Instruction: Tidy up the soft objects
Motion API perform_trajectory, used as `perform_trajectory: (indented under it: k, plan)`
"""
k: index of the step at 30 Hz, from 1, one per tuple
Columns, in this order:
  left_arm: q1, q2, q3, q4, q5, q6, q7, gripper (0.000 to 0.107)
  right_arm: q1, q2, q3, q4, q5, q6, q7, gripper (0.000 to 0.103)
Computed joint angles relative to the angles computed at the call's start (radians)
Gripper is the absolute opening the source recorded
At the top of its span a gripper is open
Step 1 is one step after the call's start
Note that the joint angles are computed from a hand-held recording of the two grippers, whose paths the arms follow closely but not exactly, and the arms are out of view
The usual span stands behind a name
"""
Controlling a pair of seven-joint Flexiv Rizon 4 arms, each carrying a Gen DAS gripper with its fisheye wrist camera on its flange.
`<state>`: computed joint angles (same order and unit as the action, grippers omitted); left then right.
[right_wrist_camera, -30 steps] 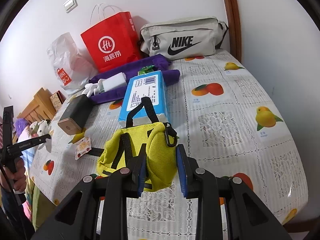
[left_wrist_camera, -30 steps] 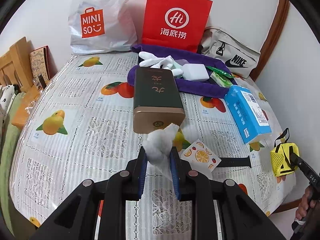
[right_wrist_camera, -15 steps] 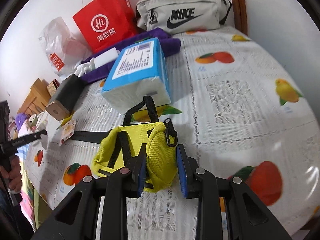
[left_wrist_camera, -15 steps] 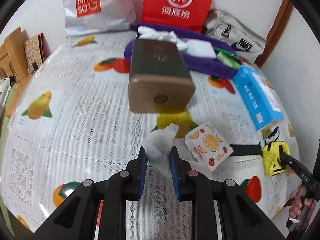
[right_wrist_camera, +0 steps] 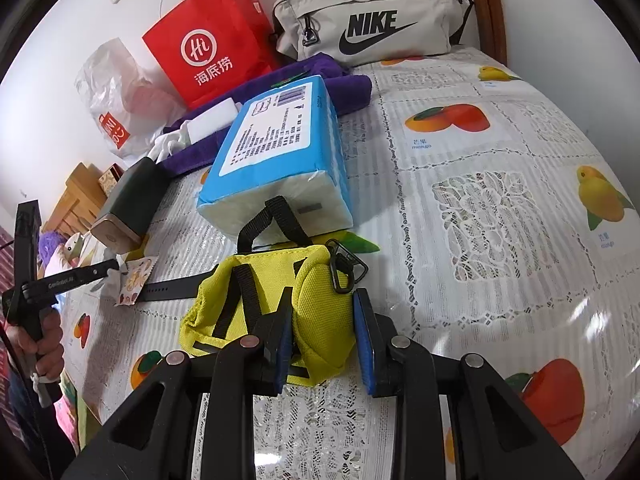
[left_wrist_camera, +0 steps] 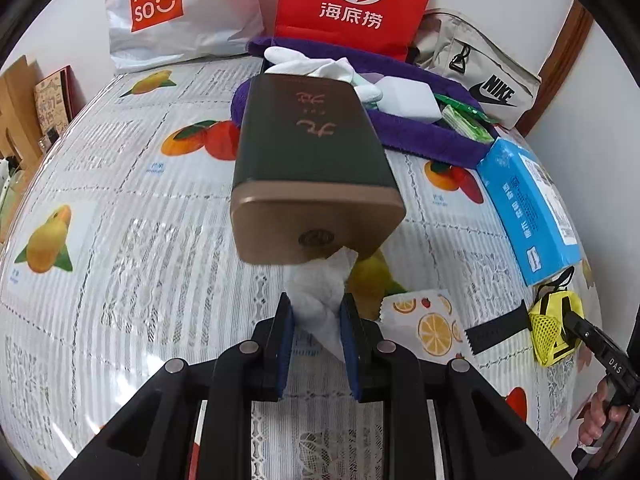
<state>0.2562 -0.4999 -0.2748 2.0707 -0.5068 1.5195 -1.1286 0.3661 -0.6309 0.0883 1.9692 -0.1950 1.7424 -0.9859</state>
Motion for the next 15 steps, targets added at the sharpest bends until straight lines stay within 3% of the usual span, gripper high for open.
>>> perform_trajectory:
  k: [15]
  plan:
    - [0.068,0.072,-0.084,0.057,-0.039,0.043,0.032,0.021,0.112,0.113,-0.108,0.079,0.024,0.044,-0.034,0.028]
